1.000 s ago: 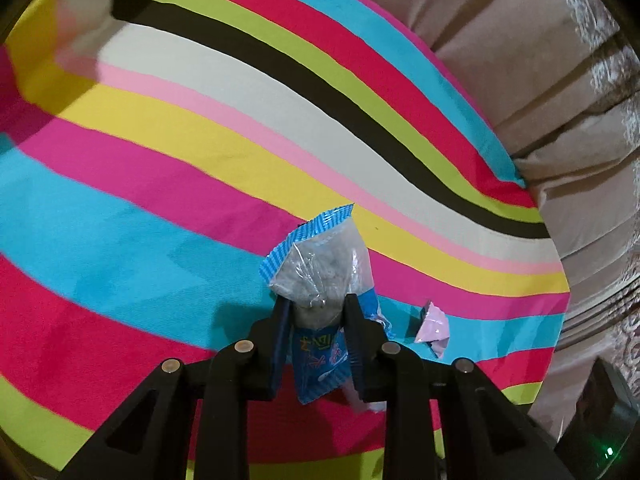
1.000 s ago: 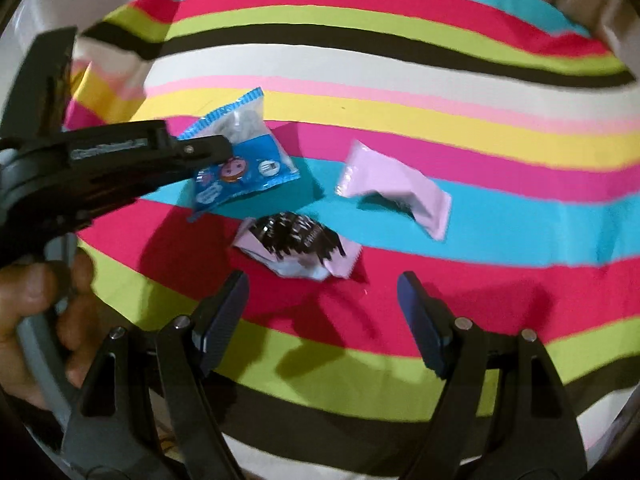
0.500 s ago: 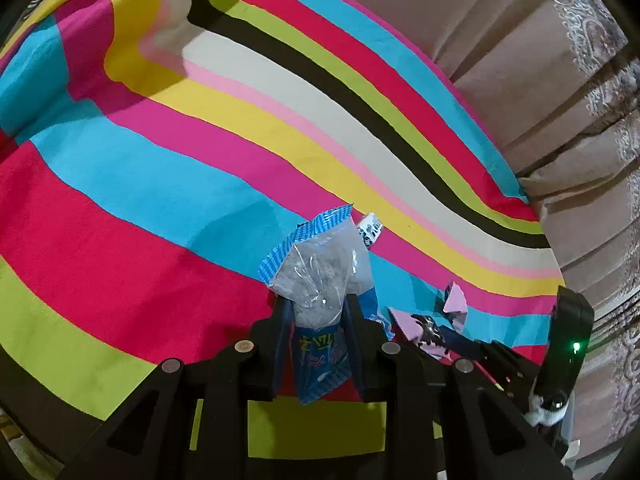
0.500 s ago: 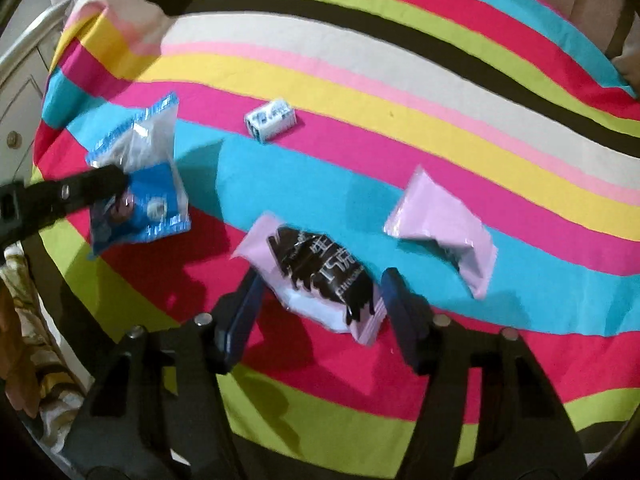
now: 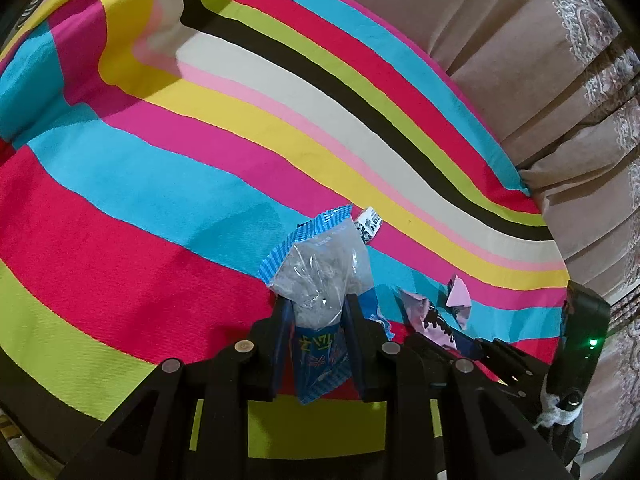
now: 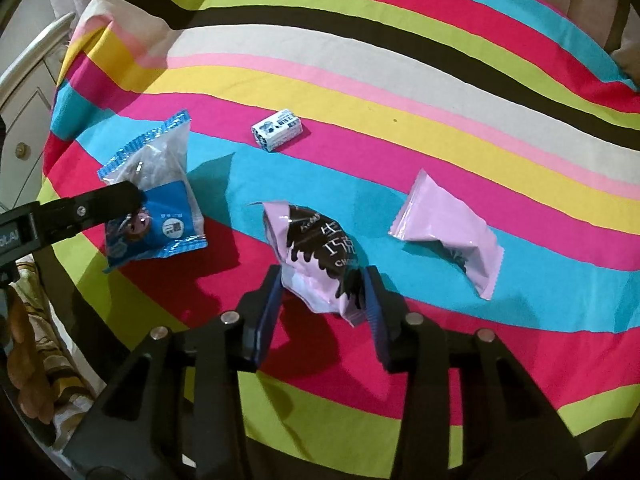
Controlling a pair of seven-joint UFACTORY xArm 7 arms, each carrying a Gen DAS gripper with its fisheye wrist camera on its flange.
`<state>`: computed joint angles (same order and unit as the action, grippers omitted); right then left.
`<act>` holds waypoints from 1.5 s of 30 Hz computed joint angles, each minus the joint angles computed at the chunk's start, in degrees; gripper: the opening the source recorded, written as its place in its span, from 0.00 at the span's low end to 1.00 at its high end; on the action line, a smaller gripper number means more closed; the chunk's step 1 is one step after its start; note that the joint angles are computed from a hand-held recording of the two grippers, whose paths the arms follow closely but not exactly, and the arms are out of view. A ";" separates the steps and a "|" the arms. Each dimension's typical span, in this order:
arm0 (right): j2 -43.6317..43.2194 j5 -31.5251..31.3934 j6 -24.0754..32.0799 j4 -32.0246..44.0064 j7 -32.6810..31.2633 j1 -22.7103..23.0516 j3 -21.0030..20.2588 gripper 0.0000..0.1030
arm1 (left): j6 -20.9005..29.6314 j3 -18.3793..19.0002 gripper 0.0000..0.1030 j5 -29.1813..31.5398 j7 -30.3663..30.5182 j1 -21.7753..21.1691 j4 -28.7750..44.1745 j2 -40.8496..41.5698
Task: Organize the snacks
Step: 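Grasp the pink-and-black wrapper with the right gripper while the left gripper holds the blue bag, then carry both packs over the white box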
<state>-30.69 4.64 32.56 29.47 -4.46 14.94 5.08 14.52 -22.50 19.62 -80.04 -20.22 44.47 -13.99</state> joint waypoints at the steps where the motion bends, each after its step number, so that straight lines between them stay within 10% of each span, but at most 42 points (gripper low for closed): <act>1: -0.47 0.36 -0.08 -0.19 -0.14 0.27 -0.21 0.40 | 0.02 -0.03 0.26 0.10 -0.02 0.03 0.03 0.02; 26: -26.56 -1.08 12.19 -6.53 4.81 -4.63 -1.94 0.38 | -2.44 -1.90 0.26 -2.31 4.48 -4.62 3.40 1.41; 45: -55.78 -10.15 36.96 -10.36 -1.61 -24.04 -13.26 0.38 | -0.91 -1.21 0.26 2.02 6.71 -18.80 20.13 15.52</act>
